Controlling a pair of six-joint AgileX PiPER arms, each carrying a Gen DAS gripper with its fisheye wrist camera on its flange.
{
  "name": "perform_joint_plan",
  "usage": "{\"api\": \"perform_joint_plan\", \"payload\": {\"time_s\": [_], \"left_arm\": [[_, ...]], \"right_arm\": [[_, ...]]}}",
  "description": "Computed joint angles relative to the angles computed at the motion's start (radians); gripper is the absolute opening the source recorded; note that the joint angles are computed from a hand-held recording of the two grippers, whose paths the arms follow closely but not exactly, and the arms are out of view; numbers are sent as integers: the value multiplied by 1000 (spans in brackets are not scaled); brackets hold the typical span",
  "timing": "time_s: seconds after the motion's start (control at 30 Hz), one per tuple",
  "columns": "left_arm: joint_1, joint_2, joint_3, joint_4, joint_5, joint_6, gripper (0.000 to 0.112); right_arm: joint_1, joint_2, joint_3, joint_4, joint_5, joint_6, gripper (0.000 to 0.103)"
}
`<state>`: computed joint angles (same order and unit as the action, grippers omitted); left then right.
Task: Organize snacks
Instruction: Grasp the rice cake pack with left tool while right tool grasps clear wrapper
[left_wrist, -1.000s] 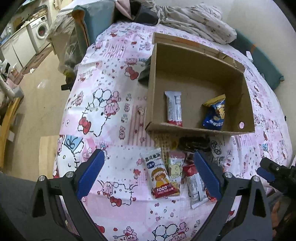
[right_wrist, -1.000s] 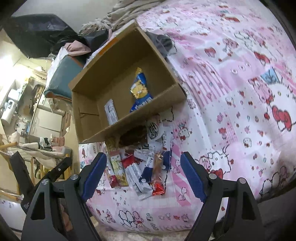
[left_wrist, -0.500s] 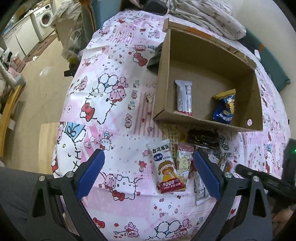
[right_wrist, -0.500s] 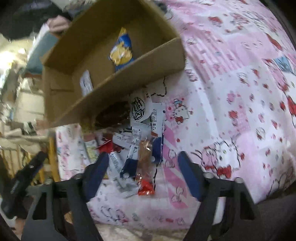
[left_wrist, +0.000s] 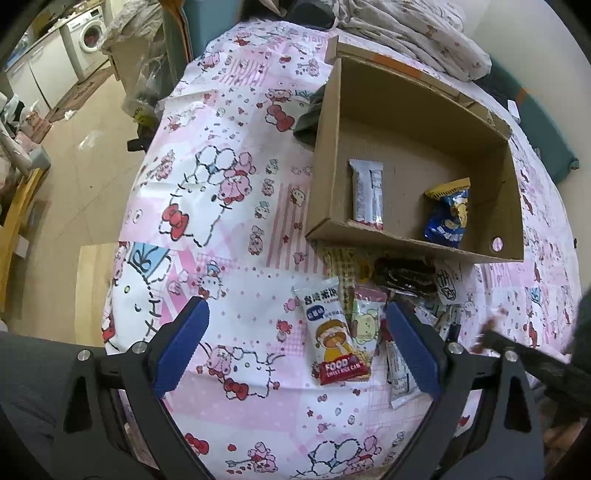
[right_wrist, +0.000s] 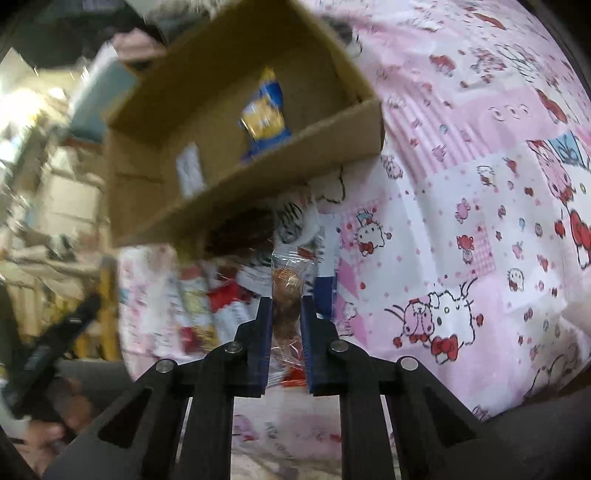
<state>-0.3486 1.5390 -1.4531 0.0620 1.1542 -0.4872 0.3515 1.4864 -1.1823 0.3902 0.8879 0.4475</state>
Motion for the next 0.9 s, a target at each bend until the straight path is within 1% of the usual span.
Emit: {"api": "perform_joint_plan", "payload": {"time_s": [0.07, 0.13, 0.23, 0.3, 0.43, 0.47, 0.6, 0.8, 0.83, 0.87, 0.9], "left_arm": [[6, 1, 7, 5, -9, -13, 94], [22, 8, 15, -10, -16, -17, 86], [47, 26, 26, -43, -22, -25, 84], [50, 31, 39, -49, -31, -32, 83], [56, 57, 55, -88, -45, -15, 73], [55, 65, 59, -102, -47, -7, 72], [30, 117, 66, -146, -52, 24, 70], [-1, 208, 54, -190, -40, 50, 59], [6, 209, 59, -209, -43, 51, 34], [11, 213, 47, -220, -26, 47, 26], [8, 213, 41, -212, -18, 45, 26]], "right_arm": [[-15, -60, 37, 41, -48, -33, 15], [-27, -116, 78, 127, -103, -102, 15], [-42, -159, 113, 216, -137, -186, 15], [-40, -153, 123, 253, -145, -209, 15], [-25, -127, 111, 262, -151, -216, 15], [-19, -124, 109, 261, -153, -212, 15], [-15, -112, 112, 263, -155, -212, 15], [-27, -103, 114, 258, -153, -206, 15], [-29, -106, 116, 257, -153, -203, 15], [-29, -107, 116, 254, -152, -201, 15], [-30, -108, 117, 252, -151, -199, 15]]}}
